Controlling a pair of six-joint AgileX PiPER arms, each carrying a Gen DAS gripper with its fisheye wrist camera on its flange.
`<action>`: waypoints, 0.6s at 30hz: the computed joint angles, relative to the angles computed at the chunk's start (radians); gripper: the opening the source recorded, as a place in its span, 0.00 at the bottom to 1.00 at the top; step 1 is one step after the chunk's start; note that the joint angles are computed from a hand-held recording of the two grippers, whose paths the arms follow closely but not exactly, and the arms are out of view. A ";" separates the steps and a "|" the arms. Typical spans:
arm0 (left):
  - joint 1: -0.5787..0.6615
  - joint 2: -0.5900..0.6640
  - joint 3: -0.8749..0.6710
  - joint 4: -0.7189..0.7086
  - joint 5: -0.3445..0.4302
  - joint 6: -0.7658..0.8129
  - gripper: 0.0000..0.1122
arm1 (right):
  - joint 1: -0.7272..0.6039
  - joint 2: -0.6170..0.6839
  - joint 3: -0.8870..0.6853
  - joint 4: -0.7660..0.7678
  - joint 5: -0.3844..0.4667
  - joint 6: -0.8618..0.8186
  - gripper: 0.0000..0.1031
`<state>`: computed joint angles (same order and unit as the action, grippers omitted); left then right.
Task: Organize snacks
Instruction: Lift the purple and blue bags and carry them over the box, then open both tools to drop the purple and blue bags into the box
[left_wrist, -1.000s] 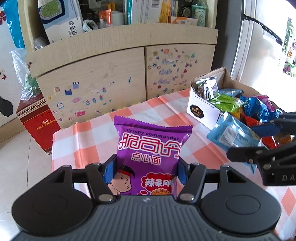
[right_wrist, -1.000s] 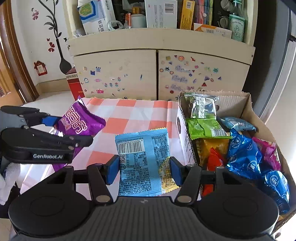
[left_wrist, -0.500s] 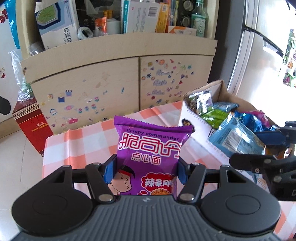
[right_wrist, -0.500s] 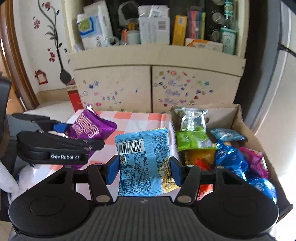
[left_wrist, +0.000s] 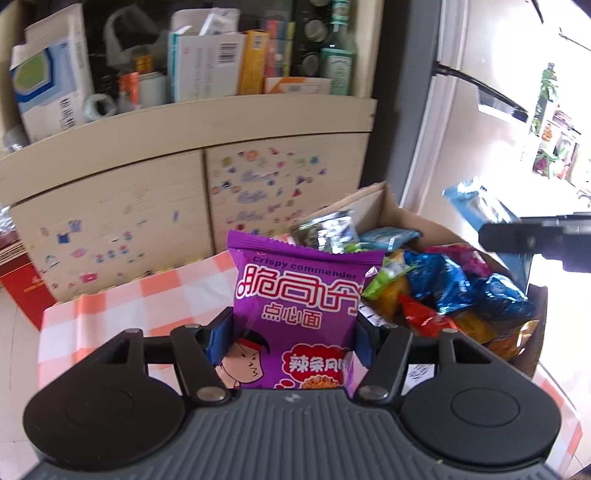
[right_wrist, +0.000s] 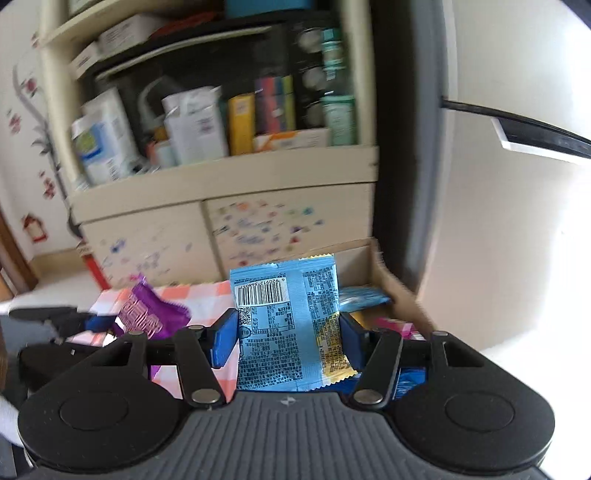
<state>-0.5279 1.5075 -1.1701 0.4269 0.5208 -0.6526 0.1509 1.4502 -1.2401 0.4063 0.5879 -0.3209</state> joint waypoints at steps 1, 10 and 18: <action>-0.008 0.009 -0.010 -0.003 0.000 0.000 0.56 | -0.012 -0.005 0.004 -0.004 -0.003 0.008 0.62; -0.067 0.100 -0.122 -0.063 -0.045 0.048 0.56 | -0.072 -0.003 0.009 -0.085 -0.006 0.171 0.62; -0.108 0.187 -0.191 -0.160 -0.070 0.129 0.56 | -0.102 0.032 -0.016 -0.120 0.023 0.296 0.62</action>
